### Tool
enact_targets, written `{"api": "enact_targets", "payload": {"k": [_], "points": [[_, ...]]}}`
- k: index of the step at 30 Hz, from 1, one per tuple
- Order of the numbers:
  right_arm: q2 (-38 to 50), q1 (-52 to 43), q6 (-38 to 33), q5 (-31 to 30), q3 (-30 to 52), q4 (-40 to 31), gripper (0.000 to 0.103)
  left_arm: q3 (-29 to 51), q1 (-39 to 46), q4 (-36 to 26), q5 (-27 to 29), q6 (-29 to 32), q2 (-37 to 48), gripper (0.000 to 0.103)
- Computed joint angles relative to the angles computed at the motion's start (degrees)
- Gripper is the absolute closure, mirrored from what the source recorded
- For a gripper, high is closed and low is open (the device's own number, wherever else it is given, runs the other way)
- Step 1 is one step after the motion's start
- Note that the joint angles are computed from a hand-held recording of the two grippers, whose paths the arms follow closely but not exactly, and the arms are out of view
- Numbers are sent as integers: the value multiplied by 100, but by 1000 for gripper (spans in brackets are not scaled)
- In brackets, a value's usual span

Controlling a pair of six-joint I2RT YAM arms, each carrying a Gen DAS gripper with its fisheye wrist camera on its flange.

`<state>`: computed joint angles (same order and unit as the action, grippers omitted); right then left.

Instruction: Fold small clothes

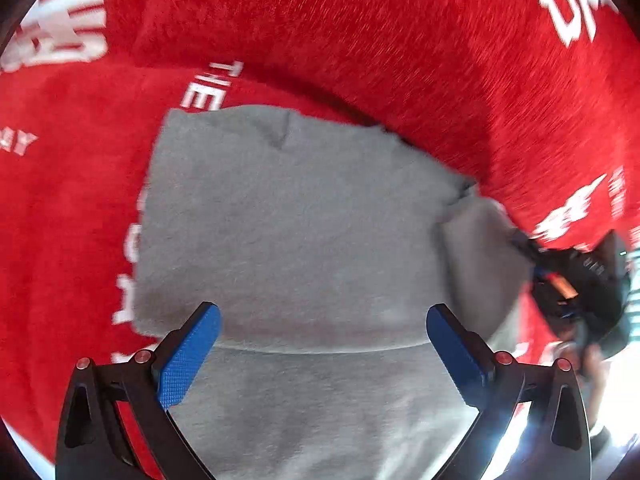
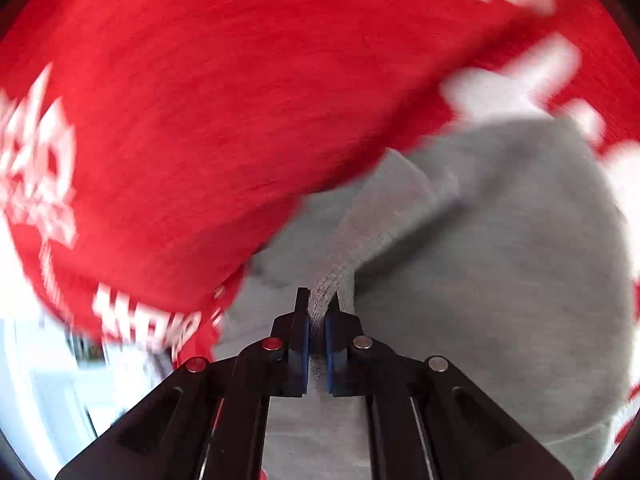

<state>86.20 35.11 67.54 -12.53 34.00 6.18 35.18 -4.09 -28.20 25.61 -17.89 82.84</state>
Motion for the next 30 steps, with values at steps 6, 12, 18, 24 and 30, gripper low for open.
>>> {"api": "enact_targets", "payload": {"k": [6, 12, 18, 24, 30], "points": [[1336, 1190, -1445, -292, 1870, -1159, 92, 56, 1181, 260, 1776, 498, 809, 0], [1510, 1751, -1216, -429, 1607, -1377, 44, 116, 1460, 359, 2002, 574, 1420, 0], [-615, 1620, 304, -412, -667, -824, 43, 66, 1008, 357, 1421, 480, 1280, 0], [-3080, 1333, 2214, 621, -2279, -1527, 43, 240, 180, 409, 418, -24, 1097, 68], [-4487, -10, 1829, 511, -2697, -2387, 96, 195, 60, 123, 103, 271, 447, 88]]}}
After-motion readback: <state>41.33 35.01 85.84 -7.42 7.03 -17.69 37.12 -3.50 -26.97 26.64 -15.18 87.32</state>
